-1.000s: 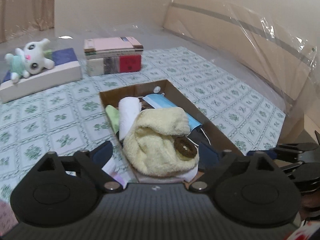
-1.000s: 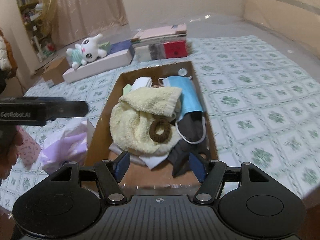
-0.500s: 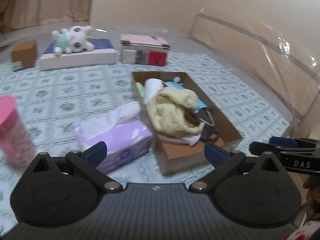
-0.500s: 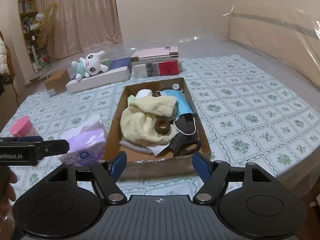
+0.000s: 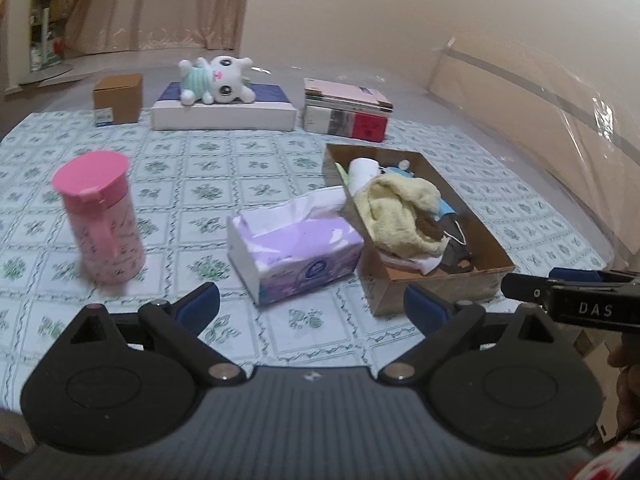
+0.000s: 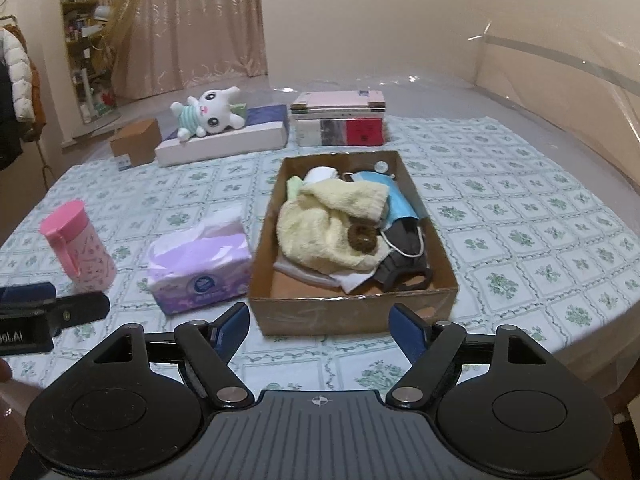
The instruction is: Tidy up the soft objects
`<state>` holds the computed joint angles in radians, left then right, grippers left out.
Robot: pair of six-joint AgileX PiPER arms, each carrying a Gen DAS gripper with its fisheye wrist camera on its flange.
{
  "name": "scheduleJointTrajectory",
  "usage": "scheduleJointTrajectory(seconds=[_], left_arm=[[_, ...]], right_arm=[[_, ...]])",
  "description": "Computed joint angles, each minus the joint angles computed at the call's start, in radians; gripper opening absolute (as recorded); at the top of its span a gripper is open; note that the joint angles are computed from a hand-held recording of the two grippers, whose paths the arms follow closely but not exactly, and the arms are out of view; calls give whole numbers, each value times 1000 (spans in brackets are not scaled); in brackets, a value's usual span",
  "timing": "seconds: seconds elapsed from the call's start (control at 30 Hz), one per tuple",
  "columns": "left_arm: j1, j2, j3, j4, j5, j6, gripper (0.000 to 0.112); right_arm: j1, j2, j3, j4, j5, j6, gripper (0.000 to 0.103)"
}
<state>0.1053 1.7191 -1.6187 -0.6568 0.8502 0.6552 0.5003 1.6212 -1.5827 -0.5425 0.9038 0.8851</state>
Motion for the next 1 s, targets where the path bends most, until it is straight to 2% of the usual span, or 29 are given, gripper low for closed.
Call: scheduleJointTrajectory(seconds=[0.27,0.6,1.0], left_arm=[[34,-37,74,-11,-24,-14,98],[-7,-56,117,76,-82,-50,99],[-14,-64,130,84,-90,-57,99]], right_arm=[[25,-3,27,-3,-16,24,78],[69,-7,31,-35,-6,55,78],[83,-8,35,-52,4,71,78]])
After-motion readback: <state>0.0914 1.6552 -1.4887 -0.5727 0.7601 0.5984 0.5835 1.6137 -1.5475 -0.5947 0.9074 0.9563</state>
